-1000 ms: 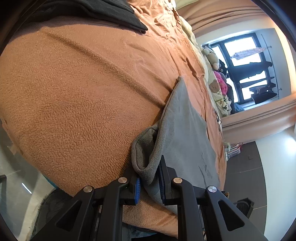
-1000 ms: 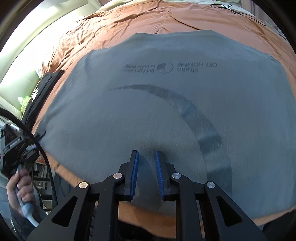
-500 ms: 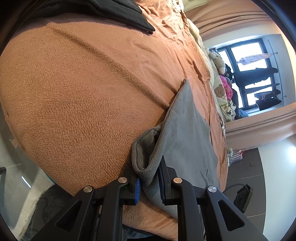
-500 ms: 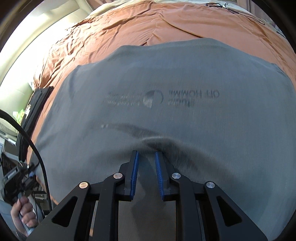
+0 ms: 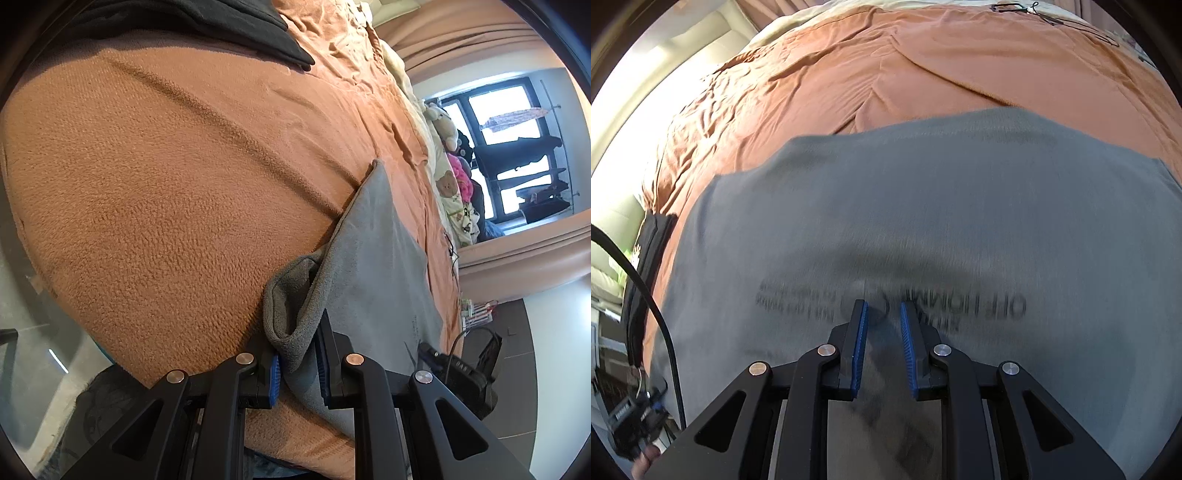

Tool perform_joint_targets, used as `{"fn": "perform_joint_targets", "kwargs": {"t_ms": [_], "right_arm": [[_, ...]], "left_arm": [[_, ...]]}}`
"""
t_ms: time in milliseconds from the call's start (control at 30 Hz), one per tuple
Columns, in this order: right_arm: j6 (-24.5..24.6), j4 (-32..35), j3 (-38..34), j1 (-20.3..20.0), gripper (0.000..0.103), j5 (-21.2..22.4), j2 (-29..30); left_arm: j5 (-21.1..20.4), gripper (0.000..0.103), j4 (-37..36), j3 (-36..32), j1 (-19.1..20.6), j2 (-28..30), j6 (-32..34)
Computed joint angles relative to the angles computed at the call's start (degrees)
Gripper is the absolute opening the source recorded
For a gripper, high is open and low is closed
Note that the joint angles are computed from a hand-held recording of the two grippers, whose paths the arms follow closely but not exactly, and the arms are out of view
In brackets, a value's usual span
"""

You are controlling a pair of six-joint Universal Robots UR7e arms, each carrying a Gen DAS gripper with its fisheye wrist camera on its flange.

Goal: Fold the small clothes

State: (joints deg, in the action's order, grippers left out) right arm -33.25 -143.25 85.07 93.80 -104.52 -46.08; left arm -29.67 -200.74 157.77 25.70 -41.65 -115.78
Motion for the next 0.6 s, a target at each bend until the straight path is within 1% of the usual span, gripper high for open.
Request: {"fn": "perform_joint_targets", "kwargs": {"t_ms": [300,600], "right_arm": [[1.1,-0.5,-7.1,1.6,0.015,-1.8,5.9],[0.9,-1.7,-12.5,2.6,0.013,-4.1,10.8]], "left_arm": [[-0.2,0.017,3.5,-0.8,0.5,-1.6,-0.2],[0.0,0.017,4.4,-1.4,0.7,-1.6,-0.3]]}}
